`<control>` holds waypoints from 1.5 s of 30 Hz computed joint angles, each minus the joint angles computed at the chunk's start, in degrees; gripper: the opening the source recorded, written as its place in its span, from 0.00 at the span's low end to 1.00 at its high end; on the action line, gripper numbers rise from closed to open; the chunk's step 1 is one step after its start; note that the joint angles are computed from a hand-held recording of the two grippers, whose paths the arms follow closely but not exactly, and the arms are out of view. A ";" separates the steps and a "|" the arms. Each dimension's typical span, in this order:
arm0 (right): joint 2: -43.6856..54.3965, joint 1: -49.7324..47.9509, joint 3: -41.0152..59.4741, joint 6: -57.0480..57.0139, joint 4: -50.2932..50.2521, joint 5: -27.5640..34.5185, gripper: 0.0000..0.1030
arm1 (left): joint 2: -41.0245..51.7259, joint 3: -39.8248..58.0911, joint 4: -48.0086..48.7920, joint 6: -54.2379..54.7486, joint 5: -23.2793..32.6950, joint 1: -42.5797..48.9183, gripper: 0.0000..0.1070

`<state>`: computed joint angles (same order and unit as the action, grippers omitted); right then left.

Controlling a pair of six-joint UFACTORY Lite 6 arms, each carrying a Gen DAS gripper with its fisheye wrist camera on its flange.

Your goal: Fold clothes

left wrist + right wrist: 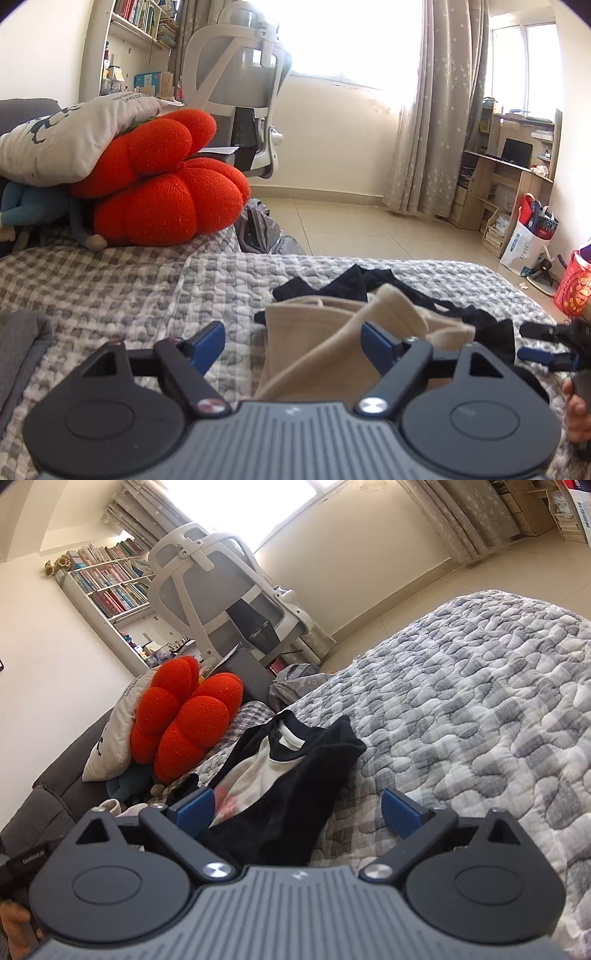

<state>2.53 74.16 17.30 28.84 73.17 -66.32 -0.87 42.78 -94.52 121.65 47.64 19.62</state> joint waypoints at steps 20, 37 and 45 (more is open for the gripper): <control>5.05 0.06 17.97 -34.32 11.16 3.34 0.11 | -1.53 -6.73 10.32 4.28 0.06 -4.13 0.15; 3.94 -3.76 17.17 -34.69 10.46 11.19 0.33 | 10.50 14.29 17.09 -17.43 -14.28 -21.83 0.77; 8.71 0.14 16.74 -31.78 14.48 7.33 0.61 | 24.86 23.79 13.52 -14.19 -40.03 -39.40 0.12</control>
